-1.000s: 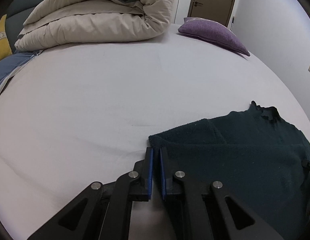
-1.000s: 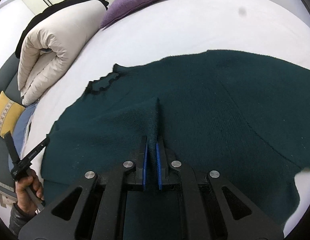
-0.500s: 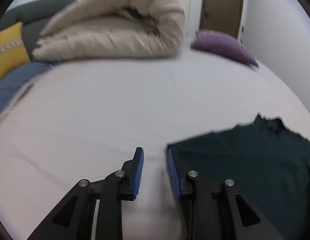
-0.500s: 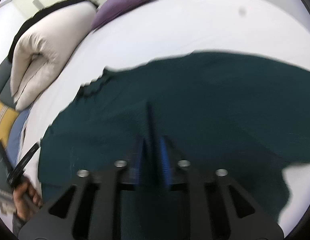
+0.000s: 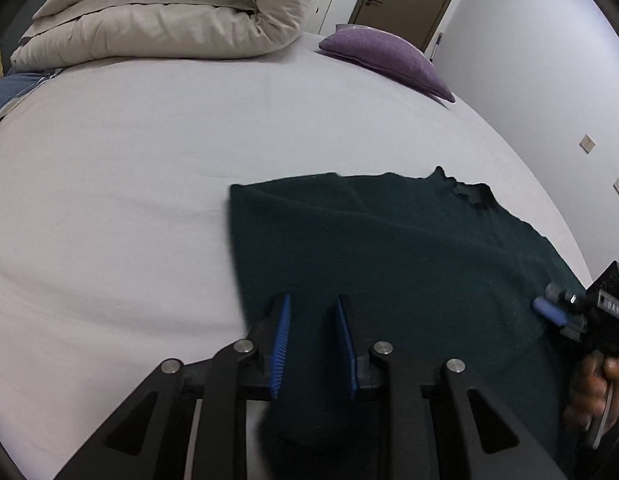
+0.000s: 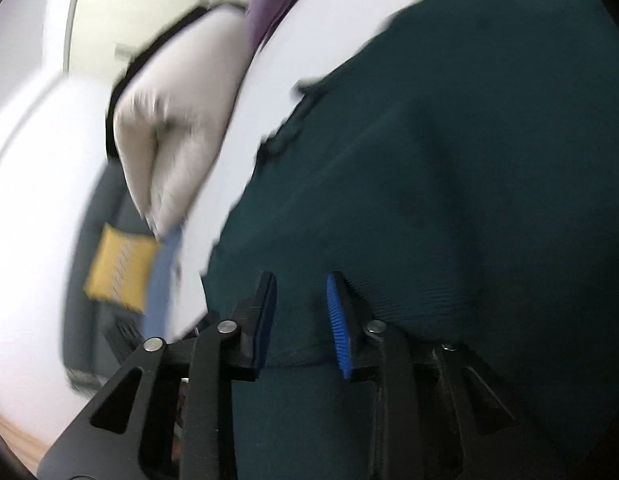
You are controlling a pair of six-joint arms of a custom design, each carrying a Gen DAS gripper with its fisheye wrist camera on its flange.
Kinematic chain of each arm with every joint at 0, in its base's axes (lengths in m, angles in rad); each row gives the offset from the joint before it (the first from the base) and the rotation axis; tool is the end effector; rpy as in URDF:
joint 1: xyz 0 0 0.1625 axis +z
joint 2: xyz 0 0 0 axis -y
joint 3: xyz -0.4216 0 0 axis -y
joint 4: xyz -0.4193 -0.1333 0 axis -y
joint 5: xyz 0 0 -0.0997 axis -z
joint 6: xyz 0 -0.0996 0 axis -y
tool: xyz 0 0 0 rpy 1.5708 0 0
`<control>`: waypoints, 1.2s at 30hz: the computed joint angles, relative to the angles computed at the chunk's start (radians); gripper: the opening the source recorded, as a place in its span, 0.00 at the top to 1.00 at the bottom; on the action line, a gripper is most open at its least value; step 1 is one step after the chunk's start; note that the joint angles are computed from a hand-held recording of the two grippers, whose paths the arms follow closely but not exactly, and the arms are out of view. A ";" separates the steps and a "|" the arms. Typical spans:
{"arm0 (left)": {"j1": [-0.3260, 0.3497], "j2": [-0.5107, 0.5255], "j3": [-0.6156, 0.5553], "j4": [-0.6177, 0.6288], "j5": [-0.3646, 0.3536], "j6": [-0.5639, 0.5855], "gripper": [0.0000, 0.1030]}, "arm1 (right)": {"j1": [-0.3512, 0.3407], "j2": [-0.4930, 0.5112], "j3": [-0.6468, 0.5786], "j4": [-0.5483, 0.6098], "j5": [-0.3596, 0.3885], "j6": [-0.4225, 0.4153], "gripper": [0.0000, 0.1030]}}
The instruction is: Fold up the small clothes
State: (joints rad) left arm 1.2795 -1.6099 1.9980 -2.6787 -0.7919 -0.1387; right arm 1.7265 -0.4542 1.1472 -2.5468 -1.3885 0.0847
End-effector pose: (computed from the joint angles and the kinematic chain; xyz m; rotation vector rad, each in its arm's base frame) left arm 0.0530 -0.5309 0.4375 -0.1807 2.3449 -1.0580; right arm 0.2774 -0.7911 0.0134 -0.1408 2.9006 -0.3788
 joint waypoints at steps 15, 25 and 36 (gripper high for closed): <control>-0.162 -0.172 0.173 -0.077 0.208 -0.071 0.50 | -0.010 -0.268 0.278 -0.325 -0.235 0.023 0.52; -0.300 -0.222 0.266 -0.035 0.124 -0.289 0.30 | -0.226 -0.715 0.726 -0.674 -0.380 0.264 0.32; -0.351 -0.132 0.249 -0.017 0.052 -0.395 0.27 | -0.320 -0.723 0.618 -0.633 -0.260 0.294 0.38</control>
State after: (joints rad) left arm 0.9284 -1.7418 2.2472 -2.6958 -0.7397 -0.5342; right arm 1.4065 -1.1776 1.7652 -3.1794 -1.6480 0.3783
